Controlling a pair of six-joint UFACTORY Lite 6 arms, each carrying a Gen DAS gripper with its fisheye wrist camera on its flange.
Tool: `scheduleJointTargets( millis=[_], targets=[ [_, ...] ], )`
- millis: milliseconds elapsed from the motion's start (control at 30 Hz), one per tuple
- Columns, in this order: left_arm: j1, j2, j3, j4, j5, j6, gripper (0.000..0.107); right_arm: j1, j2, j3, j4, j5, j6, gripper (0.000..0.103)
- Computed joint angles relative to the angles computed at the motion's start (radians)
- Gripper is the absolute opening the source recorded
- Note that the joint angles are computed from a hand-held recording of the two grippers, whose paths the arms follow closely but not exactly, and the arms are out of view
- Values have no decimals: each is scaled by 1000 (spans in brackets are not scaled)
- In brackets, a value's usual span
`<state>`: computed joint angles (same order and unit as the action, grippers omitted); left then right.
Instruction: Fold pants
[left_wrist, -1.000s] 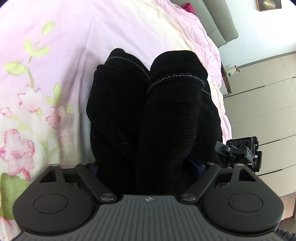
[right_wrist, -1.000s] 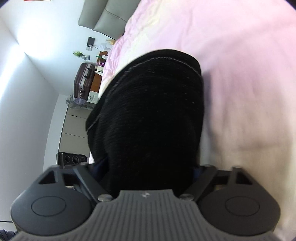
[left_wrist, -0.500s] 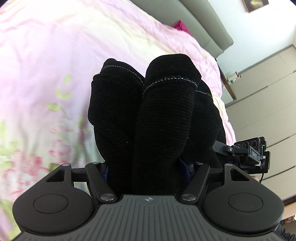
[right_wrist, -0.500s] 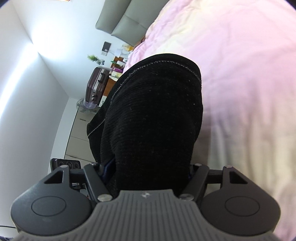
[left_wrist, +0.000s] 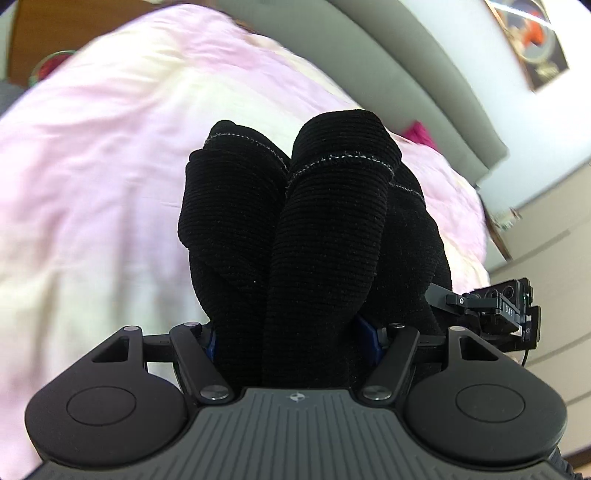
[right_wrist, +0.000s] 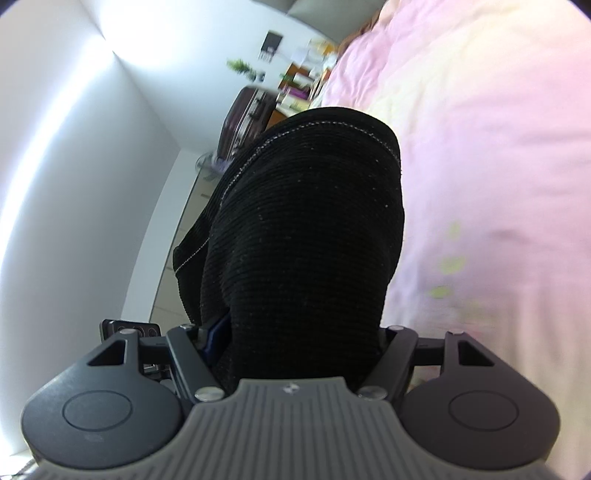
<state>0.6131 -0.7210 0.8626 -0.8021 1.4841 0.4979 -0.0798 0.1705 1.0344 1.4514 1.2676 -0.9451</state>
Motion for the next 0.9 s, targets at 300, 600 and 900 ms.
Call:
scheduleJointTargets(
  millis=[300, 600, 900],
  targets=[
    [306, 151, -244, 92, -100, 308, 78, 332, 315, 57, 262, -211, -106, 67],
    [382, 71, -155, 138, -60, 248, 83, 303, 156, -99, 170, -351, -108, 81],
    [560, -96, 49, 172, 172, 260, 83, 208, -327, -271, -384, -479, 139, 80]
  ],
)
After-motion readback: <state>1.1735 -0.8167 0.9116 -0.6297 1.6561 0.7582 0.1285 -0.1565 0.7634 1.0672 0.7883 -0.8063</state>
